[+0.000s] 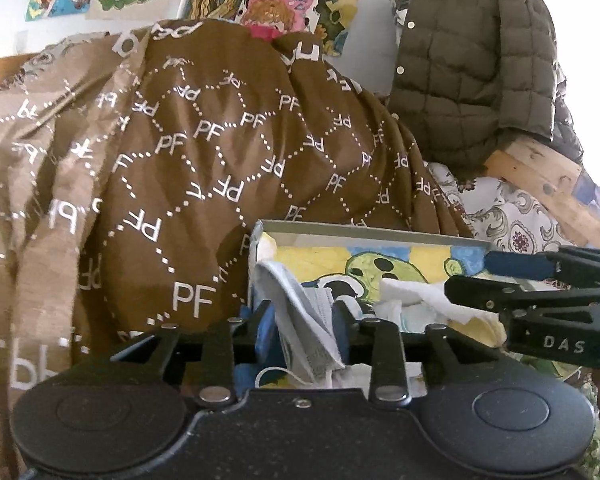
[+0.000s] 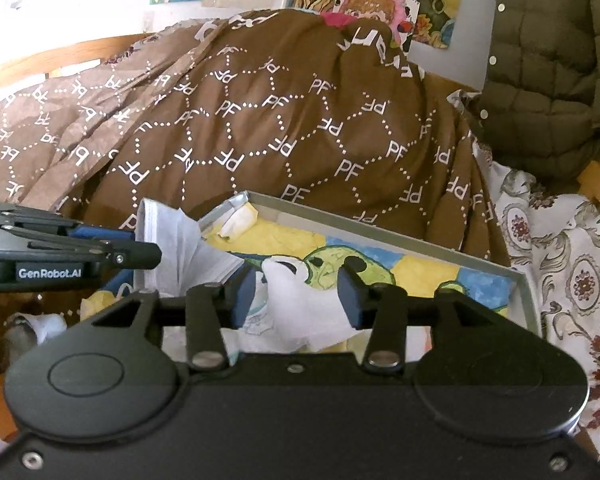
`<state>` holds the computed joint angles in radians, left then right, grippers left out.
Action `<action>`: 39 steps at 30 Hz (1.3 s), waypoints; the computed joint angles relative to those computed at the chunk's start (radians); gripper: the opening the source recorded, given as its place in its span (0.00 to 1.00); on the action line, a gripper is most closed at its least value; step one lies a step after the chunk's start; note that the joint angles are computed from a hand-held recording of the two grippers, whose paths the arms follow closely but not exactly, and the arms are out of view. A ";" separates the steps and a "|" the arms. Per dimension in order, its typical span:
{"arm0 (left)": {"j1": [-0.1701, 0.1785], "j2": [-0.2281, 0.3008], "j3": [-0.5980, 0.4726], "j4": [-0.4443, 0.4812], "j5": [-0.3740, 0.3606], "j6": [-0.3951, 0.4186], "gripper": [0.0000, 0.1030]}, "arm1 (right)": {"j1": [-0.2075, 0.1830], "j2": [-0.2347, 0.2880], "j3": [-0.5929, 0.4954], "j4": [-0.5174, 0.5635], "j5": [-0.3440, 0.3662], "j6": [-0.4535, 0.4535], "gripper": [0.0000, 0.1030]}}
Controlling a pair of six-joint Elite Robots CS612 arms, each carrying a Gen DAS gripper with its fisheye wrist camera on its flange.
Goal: Organize soft objects
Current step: 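Open both tools to drop the mask and tissue into the tray, then move both open tools back over the remaining items on the bed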
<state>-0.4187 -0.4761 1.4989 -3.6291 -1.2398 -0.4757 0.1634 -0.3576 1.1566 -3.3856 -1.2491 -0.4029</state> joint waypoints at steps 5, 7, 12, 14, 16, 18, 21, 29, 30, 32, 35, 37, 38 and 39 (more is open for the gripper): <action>-0.015 -0.026 0.039 -0.040 0.034 0.013 0.51 | -0.007 -0.029 0.049 -0.059 0.010 0.008 0.52; -0.023 -0.036 0.056 -0.066 0.056 0.018 0.58 | -0.011 -0.045 0.074 -0.087 0.016 0.019 0.58; -0.049 -0.061 0.095 -0.138 0.114 0.038 0.79 | -0.023 -0.091 0.144 -0.166 0.031 0.038 0.70; -0.062 -0.070 0.110 -0.166 0.145 0.051 0.86 | -0.029 -0.110 0.173 -0.200 0.037 0.048 0.75; -0.075 -0.078 0.124 -0.198 0.175 0.056 0.94 | -0.039 -0.129 0.205 -0.238 0.045 0.059 0.82; -0.088 -0.088 0.142 -0.230 0.202 0.064 0.98 | -0.047 -0.151 0.240 -0.274 0.052 0.067 0.83; -0.109 -0.103 0.170 -0.269 0.235 0.087 0.99 | -0.059 -0.180 0.291 -0.322 0.060 0.084 0.89; -0.164 -0.133 0.240 -0.379 0.327 0.137 0.99 | -0.096 -0.251 0.428 -0.468 0.088 0.127 0.99; -0.172 -0.135 0.248 -0.396 0.340 0.140 0.99 | -0.102 -0.261 0.448 -0.486 0.097 0.134 0.99; -0.189 -0.141 0.269 -0.429 0.365 0.152 0.99 | -0.115 -0.279 0.491 -0.527 0.119 0.158 0.99; -0.209 -0.148 0.300 -0.462 0.385 0.163 0.99 | -0.139 -0.305 0.559 -0.581 0.156 0.185 0.99; -0.222 -0.151 0.322 -0.484 0.395 0.163 0.99 | -0.153 -0.318 0.603 -0.626 0.173 0.196 0.99; -0.230 -0.150 0.333 -0.501 0.403 0.164 0.99 | -0.159 -0.324 0.624 -0.649 0.179 0.199 0.99; -0.237 -0.150 0.344 -0.508 0.407 0.165 0.99 | -0.166 -0.328 0.646 -0.673 0.183 0.203 0.99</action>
